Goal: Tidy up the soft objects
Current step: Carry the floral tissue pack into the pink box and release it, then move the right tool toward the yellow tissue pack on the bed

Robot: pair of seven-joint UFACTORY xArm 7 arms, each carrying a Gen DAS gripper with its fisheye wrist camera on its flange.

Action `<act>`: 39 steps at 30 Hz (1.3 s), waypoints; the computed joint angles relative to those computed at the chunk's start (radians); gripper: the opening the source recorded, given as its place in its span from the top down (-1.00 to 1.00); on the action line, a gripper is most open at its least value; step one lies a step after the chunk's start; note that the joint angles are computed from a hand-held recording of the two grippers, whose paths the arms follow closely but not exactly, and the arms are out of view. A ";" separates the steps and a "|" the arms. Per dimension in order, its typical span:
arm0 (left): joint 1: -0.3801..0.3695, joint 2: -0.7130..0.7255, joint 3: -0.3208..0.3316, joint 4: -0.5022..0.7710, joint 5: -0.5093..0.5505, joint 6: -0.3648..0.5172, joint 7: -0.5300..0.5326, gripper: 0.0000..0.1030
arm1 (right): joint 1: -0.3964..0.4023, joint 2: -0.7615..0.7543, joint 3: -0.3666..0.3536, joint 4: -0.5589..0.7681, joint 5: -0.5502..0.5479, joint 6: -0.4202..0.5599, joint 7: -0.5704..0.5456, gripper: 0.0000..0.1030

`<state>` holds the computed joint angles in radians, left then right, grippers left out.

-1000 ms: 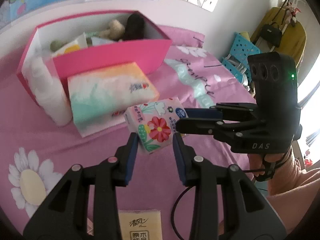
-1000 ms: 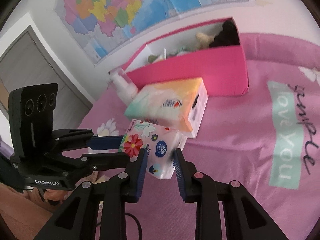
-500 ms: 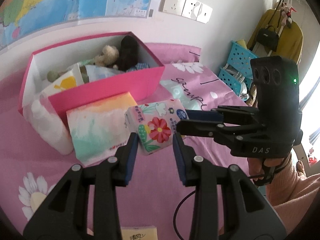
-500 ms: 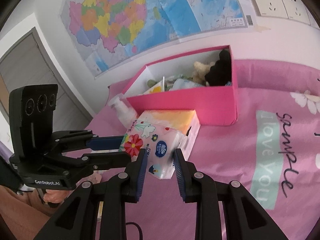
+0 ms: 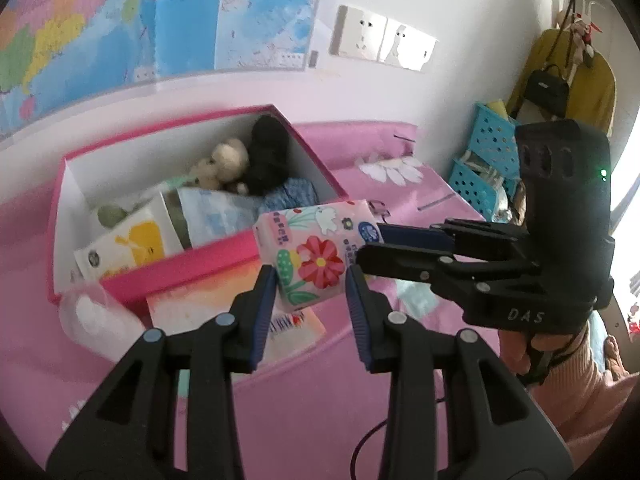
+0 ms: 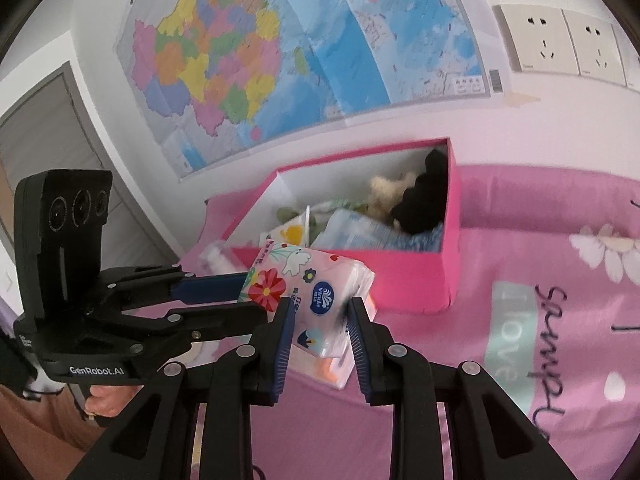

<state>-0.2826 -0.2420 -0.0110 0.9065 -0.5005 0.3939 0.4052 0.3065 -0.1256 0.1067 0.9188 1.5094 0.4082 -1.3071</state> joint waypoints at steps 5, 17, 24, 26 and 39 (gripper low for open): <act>0.019 0.060 -0.008 0.061 0.019 -0.010 -0.025 0.27 | -0.011 0.046 -0.002 0.065 -0.017 0.003 0.019 0.47; 0.093 0.236 -0.053 0.256 0.088 0.037 -0.135 0.27 | -0.051 0.191 0.028 0.237 -0.127 -0.035 0.137 0.47; 0.121 0.296 -0.071 0.317 0.118 0.082 -0.192 0.27 | -0.075 0.259 0.057 0.300 -0.243 -0.061 0.255 0.43; 0.126 0.317 -0.074 0.338 0.134 0.098 -0.216 0.27 | -0.081 0.274 0.066 0.310 -0.278 -0.067 0.291 0.43; 0.128 0.204 -0.078 0.214 0.174 0.044 -0.216 0.26 | -0.110 0.228 0.107 0.259 -0.261 -0.100 0.279 0.39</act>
